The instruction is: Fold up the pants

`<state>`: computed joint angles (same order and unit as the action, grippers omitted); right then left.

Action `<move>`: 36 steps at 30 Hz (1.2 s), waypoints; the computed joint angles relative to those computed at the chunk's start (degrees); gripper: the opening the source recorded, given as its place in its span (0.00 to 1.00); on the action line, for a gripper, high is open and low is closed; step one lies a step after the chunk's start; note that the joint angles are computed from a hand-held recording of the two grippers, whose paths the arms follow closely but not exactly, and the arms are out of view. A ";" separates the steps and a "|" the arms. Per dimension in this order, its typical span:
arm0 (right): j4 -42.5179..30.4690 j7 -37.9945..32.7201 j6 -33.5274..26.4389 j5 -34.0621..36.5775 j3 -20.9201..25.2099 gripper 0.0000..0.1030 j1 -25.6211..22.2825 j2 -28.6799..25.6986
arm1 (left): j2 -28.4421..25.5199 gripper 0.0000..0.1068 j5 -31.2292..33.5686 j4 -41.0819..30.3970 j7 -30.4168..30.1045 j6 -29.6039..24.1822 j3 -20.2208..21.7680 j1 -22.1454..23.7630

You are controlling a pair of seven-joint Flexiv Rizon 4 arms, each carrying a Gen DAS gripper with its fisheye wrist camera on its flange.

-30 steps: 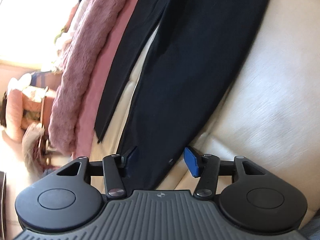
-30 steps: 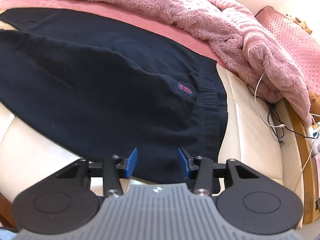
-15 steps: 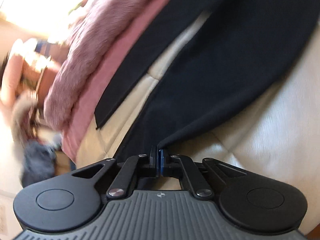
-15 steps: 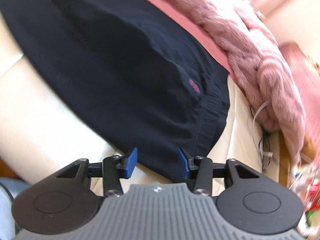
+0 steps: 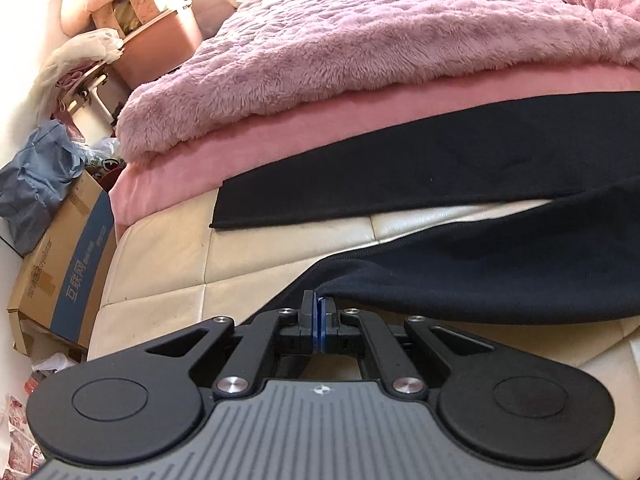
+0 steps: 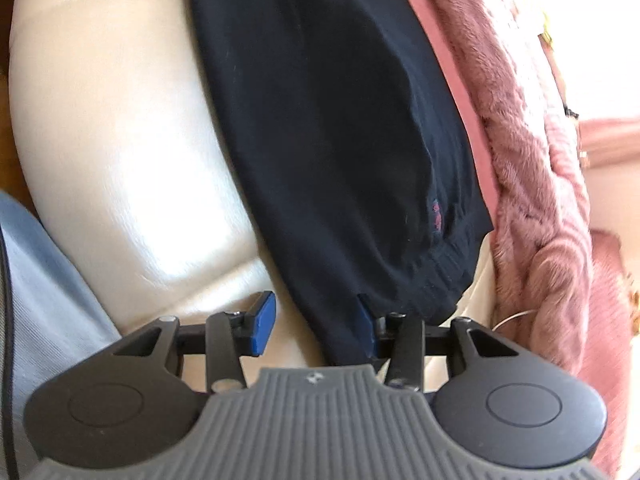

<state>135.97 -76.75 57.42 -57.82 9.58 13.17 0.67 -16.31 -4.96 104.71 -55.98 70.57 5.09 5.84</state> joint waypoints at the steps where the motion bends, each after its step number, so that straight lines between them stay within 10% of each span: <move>1: 0.12 -0.06 -0.09 -1.41 -0.24 0.32 -0.19 -0.26 | 0.17 0.01 0.60 -0.12 -0.61 -0.35 0.33 -0.38; 7: 1.30 3.89 -0.05 -11.24 -1.61 0.00 -1.75 -1.12 | 0.48 0.01 3.03 -0.72 -2.51 -1.27 1.06 -1.03; 22: -7.97 21.62 4.38 -15.09 -3.85 0.00 -5.94 -0.96 | -3.46 0.01 7.17 -10.77 -12.16 -6.28 2.87 -2.34; 36: -34.76 14.88 -0.73 0.22 -9.59 0.00 -1.29 -21.23 | -20.79 0.01 12.98 -38.90 -21.92 -19.50 4.13 -5.22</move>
